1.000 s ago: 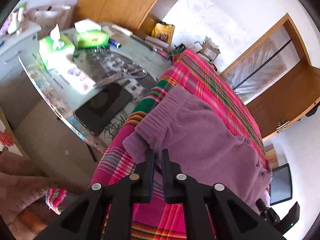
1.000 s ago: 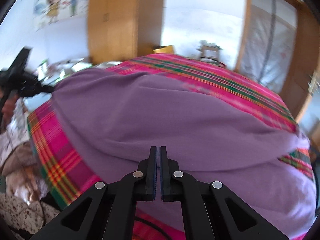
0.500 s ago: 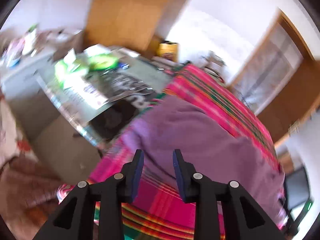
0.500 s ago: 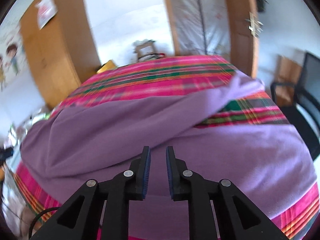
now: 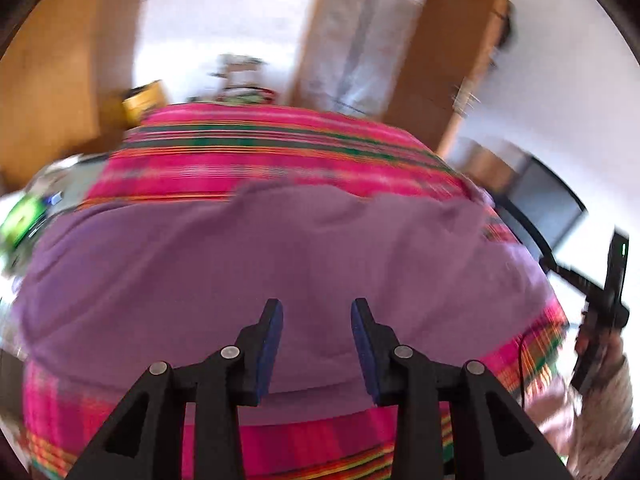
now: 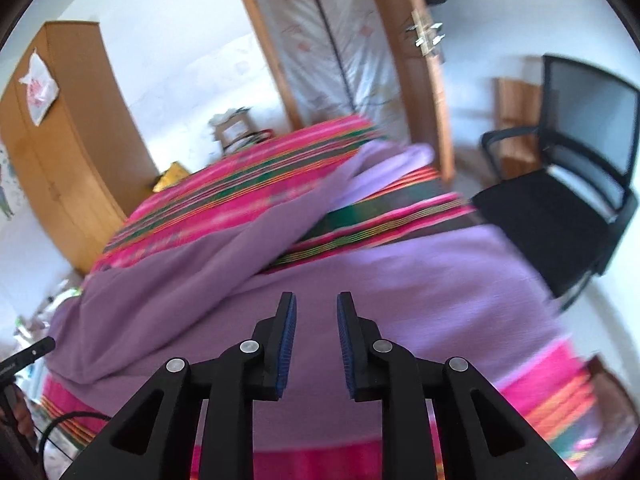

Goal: Fold clothes

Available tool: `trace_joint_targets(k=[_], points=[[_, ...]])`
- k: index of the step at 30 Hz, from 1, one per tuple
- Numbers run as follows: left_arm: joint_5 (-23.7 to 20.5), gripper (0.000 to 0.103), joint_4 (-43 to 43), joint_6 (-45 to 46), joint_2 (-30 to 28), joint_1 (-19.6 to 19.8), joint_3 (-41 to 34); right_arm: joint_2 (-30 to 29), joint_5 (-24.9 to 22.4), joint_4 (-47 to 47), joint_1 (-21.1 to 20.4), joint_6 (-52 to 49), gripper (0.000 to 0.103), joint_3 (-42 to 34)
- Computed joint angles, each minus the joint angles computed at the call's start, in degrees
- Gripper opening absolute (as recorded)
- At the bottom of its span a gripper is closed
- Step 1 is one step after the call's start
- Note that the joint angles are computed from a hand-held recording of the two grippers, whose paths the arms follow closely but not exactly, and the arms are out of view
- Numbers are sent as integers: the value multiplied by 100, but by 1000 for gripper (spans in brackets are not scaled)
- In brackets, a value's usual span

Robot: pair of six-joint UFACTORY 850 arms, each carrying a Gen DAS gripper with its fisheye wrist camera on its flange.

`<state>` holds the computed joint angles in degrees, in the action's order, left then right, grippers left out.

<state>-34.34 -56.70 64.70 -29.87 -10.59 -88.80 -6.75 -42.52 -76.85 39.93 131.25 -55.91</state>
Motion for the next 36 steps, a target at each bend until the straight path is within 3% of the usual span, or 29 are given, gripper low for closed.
trace_joint_targets(k=[5, 10, 12, 18, 23, 28, 36], points=[[-135, 36, 215, 70, -53, -274, -23, 572, -1100, 902, 289, -1196, 22, 201], [69, 36, 520, -18, -29, -480, 115, 681, -1549, 1272, 382, -1845, 26, 194], [147, 36, 726, -175, -34, -545, 157, 592, -1171, 1204, 301, -1921, 28, 200], [638, 36, 1281, -398, 117, -694, 432, 41, 940, 386, -309, -1442, 31, 83], [988, 36, 1787, -866, 68, -783, 432, -288, 2047, -768, -815, -327, 37, -167], [1082, 36, 1964, -983, -2, -832, 390, -537, 2731, -1513, -1272, 658, 38, -400], [1334, 36, 2267, -1162, -89, -925, 317, -796, 3233, -3393, -1837, 3165, 40, -617]])
